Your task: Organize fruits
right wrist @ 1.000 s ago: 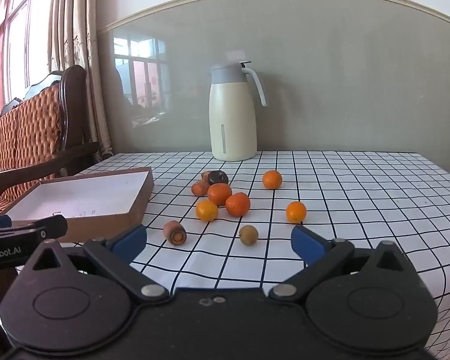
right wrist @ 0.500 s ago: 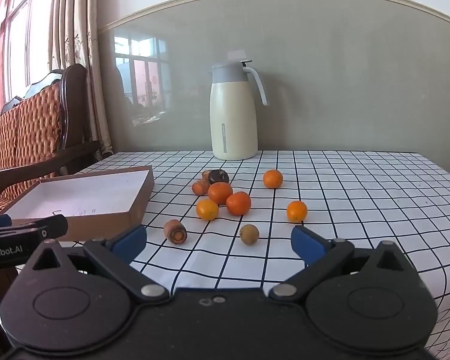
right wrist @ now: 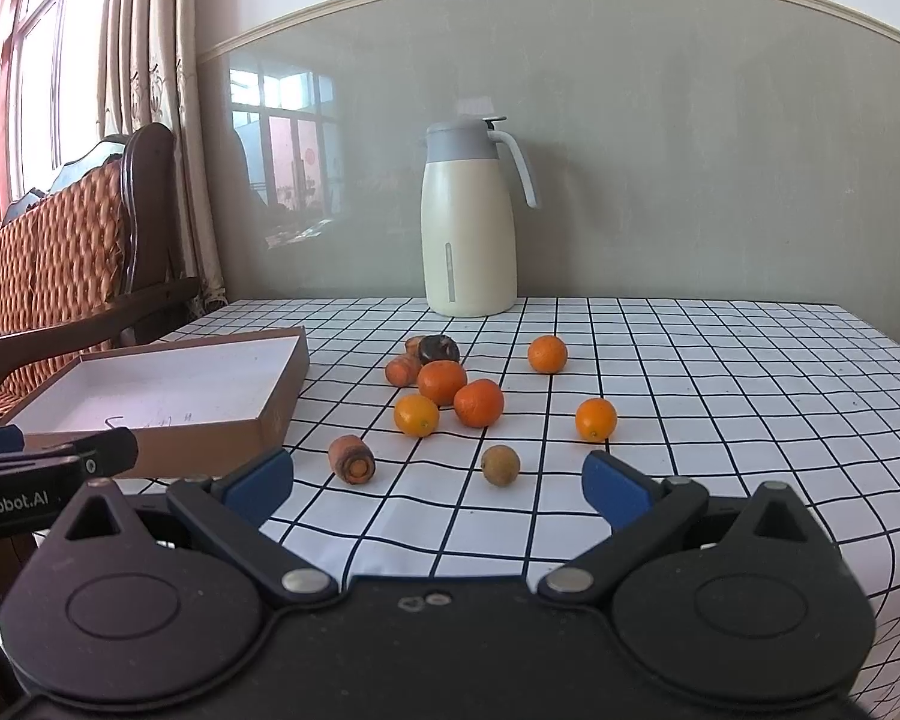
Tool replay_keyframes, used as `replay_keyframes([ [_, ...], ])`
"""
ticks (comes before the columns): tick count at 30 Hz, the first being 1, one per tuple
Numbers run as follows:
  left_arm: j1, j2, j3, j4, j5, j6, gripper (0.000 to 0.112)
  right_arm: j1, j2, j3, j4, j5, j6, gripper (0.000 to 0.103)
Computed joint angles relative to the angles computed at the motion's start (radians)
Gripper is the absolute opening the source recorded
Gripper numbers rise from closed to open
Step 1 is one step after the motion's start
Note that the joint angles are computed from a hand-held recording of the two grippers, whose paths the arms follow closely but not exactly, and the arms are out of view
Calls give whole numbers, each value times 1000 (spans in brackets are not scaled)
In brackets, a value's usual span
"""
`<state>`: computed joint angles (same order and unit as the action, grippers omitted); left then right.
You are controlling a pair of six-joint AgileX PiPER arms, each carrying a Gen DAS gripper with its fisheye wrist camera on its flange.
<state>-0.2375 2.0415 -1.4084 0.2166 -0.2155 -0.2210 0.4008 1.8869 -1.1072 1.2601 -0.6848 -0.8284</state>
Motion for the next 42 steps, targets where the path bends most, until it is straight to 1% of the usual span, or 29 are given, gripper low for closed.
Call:
replay_keyframes([
  [22,3,1,-8,14,7,-14,103,0,-2,2,-2,0,2,97],
  [32,-1,3,-12,-12,12,13,103,0,-3,1,5,-2,-5,97],
  [42,0,4,-11,-9,6,13,103,3,0,0,11,-12,-7,97],
])
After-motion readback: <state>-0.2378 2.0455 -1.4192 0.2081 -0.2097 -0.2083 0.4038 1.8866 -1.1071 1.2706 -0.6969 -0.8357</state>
